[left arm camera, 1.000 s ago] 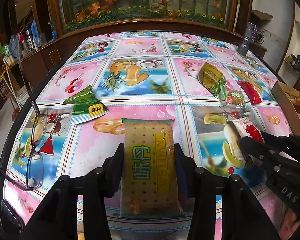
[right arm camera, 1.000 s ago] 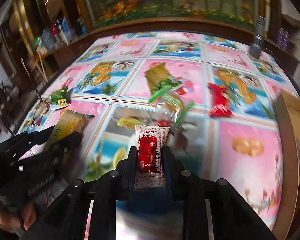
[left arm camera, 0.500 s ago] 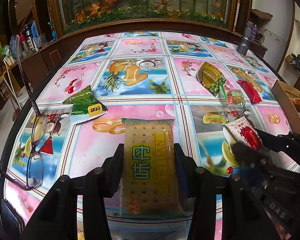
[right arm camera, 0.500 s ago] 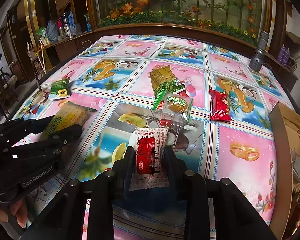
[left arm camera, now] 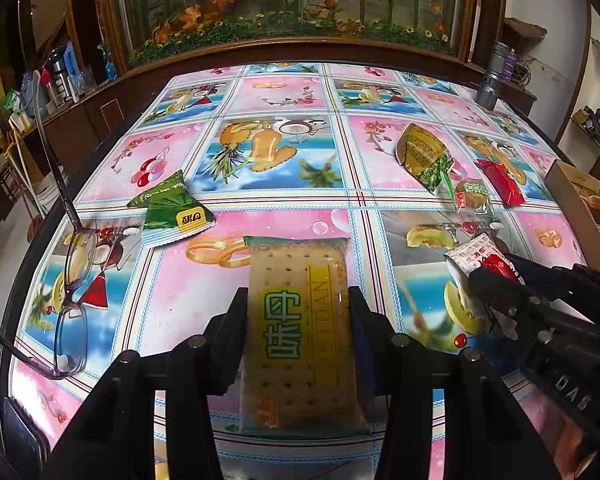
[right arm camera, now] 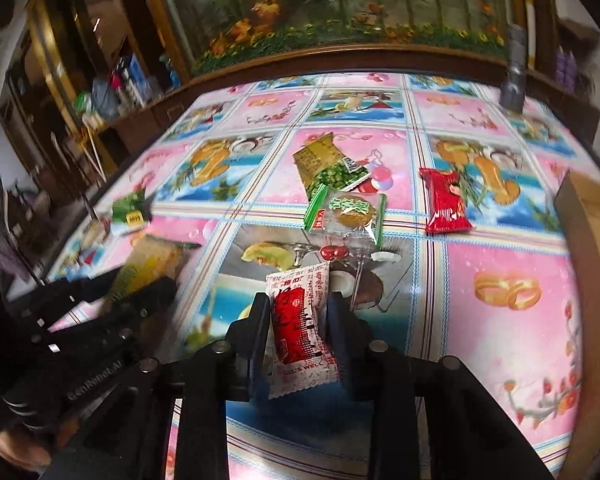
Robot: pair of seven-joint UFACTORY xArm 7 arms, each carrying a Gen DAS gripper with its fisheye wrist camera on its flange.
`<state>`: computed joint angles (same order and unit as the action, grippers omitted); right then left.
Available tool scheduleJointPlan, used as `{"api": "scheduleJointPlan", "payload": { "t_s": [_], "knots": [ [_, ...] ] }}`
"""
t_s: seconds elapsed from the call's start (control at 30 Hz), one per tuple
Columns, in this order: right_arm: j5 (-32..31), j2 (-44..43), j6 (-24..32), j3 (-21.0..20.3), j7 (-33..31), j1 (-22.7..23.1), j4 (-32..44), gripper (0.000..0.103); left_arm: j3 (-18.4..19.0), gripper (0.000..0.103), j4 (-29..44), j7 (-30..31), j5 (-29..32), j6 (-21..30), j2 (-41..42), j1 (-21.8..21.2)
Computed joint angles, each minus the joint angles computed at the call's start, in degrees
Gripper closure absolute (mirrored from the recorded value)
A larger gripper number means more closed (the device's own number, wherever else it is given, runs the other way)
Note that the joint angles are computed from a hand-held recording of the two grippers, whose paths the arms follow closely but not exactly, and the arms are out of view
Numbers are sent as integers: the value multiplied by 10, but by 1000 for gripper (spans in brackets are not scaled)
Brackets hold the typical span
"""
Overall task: Organize snacks
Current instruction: 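Hold the cracker pack in the left gripper while the right grasps the red-white sachet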
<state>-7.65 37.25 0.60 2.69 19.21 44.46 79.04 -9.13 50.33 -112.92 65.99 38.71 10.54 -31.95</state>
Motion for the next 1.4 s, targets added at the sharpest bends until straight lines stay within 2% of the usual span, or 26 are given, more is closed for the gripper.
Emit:
{"api": "scheduleJointPlan", "payload": {
  "t_s": [0.1,0.2,0.23,0.27,0.47,0.53,0.7,0.8,0.97,1.13,1.4],
  "knots": [
    [-15,-1,11,-40,9,36,3,70,-1,55,2,3,-4,4,1,-1],
    [-43,-1,24,-105,38,92,3,76,-1,54,1,5,-9,7,1,-1],
    [-52,-2,25,-112,46,98,2,77,-1,55,2,7,-12,10,1,-2],
    [-59,-3,25,-116,53,100,1,77,-2,57,3,7,-12,13,1,-4],
    [-86,-12,13,-135,94,111,-9,80,-5,58,13,25,-17,40,6,-15],
    [-89,-16,2,-141,105,114,-15,80,-5,58,10,15,-10,37,3,-16],
    [-80,-30,-38,-155,110,123,-36,80,-10,58,9,-13,14,66,-8,-25],
    [-62,-36,-63,-167,98,136,-48,80,-19,58,11,-29,27,110,-14,-33],
    [-26,-42,-96,-175,69,149,-63,80,-28,58,4,-62,43,145,-28,-35],
    [12,-49,-127,-181,39,160,-77,80,-37,58,-8,-88,55,157,-42,-30],
    [67,-54,-148,-169,-17,160,-87,80,-43,58,-1,-86,59,175,-36,-30]
  ]
}}
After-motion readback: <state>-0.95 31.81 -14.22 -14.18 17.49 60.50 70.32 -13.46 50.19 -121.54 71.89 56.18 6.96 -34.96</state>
